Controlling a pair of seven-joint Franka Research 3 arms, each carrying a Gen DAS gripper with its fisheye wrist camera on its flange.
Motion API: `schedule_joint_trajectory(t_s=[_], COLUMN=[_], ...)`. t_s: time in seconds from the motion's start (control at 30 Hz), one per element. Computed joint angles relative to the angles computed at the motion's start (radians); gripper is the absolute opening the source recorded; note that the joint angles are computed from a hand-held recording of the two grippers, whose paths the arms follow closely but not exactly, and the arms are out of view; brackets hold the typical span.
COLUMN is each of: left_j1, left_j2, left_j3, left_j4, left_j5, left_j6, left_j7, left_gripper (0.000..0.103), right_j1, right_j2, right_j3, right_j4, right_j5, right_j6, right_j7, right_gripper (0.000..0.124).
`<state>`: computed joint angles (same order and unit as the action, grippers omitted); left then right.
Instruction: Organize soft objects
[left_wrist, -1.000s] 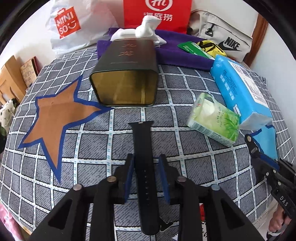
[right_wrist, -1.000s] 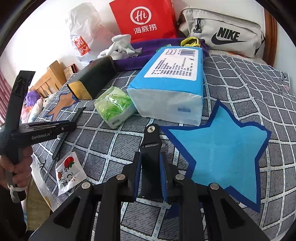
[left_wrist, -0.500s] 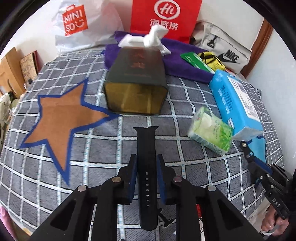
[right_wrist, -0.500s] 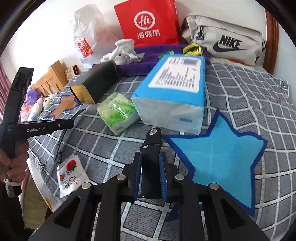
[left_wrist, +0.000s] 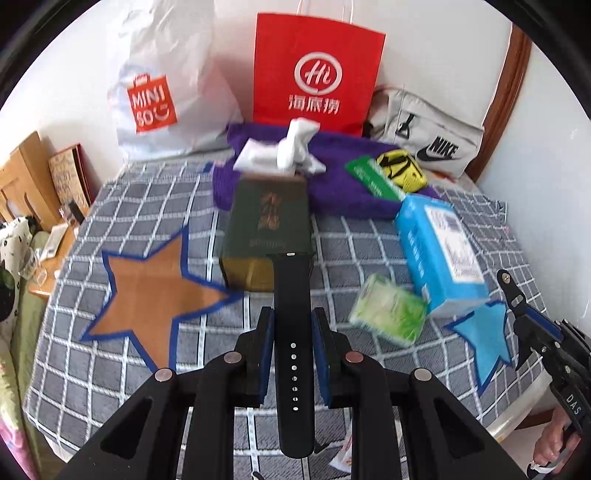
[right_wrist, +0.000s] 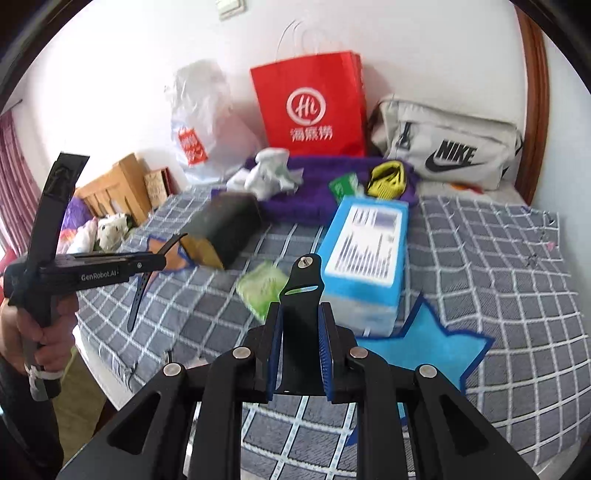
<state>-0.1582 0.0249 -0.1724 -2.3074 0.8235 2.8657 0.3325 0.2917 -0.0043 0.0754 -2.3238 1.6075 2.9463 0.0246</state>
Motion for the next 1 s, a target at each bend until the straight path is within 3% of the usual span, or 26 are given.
schedule_joint_trajectory(t_s=[0.47, 1.0], left_j1=[0.011, 0.035], left_j2=[0.050, 0.249], left_j3=[0.020, 0.061], left_j4=[0.150, 0.373], left_j5=[-0.032, -0.295], left_j6=[-0.038, 0.007], left_j7=[0.080, 0.332], left_gripper=[0.020, 0.020], right_j1=[-0.033, -0.119], right_j2=[0.125, 0.352], right_j3=[0.008, 0.078], right_j4=[0.212, 0.455], right_j5=[-0.229, -0.533], right_j6=[0.032, 0.025], right_j7=[0.240, 0.522], right_gripper=[0.019, 0.019])
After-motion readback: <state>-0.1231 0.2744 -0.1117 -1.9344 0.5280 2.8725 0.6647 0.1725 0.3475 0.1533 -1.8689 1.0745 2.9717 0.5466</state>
